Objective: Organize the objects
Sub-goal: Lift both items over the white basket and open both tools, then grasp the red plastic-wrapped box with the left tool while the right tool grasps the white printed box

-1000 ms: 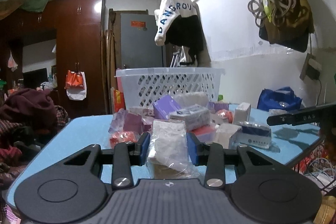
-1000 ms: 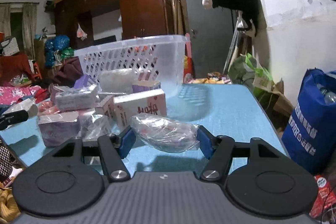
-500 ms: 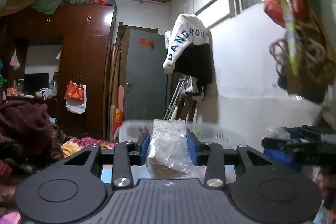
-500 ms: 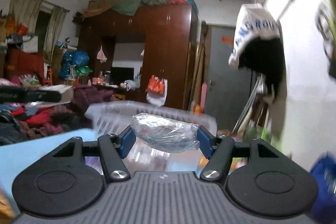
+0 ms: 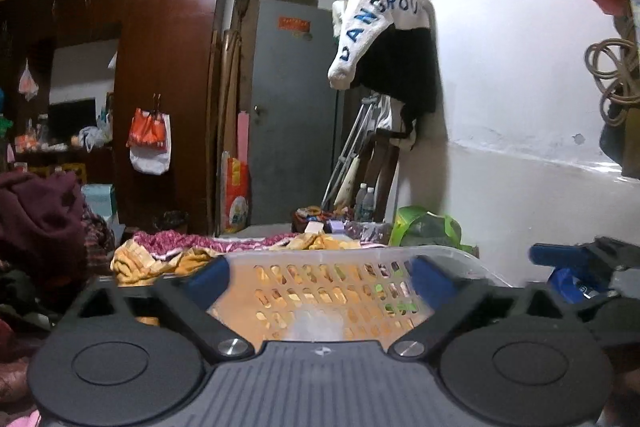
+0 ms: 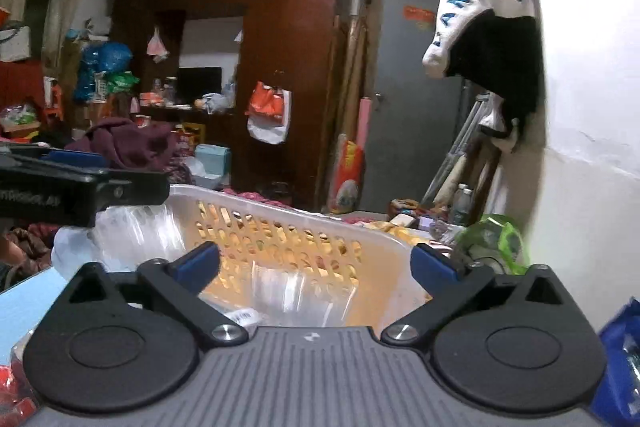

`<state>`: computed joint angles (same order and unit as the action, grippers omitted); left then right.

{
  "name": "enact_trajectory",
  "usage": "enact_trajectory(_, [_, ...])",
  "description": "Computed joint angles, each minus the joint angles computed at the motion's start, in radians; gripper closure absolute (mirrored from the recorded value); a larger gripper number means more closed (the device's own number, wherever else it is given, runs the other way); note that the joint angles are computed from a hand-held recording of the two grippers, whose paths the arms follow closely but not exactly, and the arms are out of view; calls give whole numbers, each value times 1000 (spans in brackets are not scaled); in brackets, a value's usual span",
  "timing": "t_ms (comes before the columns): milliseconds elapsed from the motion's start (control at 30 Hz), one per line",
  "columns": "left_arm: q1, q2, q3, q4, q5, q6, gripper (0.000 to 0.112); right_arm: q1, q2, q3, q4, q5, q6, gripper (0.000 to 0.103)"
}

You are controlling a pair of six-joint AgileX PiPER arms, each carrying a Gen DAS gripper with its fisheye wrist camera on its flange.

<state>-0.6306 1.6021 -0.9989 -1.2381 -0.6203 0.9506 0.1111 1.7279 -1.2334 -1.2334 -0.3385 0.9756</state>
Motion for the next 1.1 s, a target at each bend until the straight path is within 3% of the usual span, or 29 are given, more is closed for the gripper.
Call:
enact_trajectory(67, [-31,-23,45,17,-61,-14,9,-36,-61,101,99,-74,-123,0])
enact_trajectory(133, [-49,-69,100,59,-84,-81,9,-85,-112,183,91,-149,-90,0])
enact_trajectory(200, [-53,-136,141,-30,9,-22,9,-154,-152,255,-41,-228,32,0])
enact_trajectory(267, [-94,-196,228,-27,0,-31,12,-244,-169,334,-144,-341,31,0])
enact_trajectory(433, [-438,-241,496,-86,-378,-123,12,-393,-162,459,-231,-469,4,0])
enact_trajectory(500, [-572,-245,582,-116,-473,-214,12,-416,-139,458,-253,-506,-4,0])
enact_trajectory(600, [-733,-191,644,-186,-567,-327,13,-366,-133,459,-202,-437,-63,0])
enact_trajectory(767, [-728,-115,612,-229,-522,-313,20,-345,-91,420,-256,-418,7,0])
enact_trajectory(967, [-674,-40,603,-213,-443,-402,31,-398,-52,388,-333,-514,75,0])
enact_trajectory(1100, [-633,-17,581,-215,-392,-407,35,-405,-44,379,-333,-519,104,1])
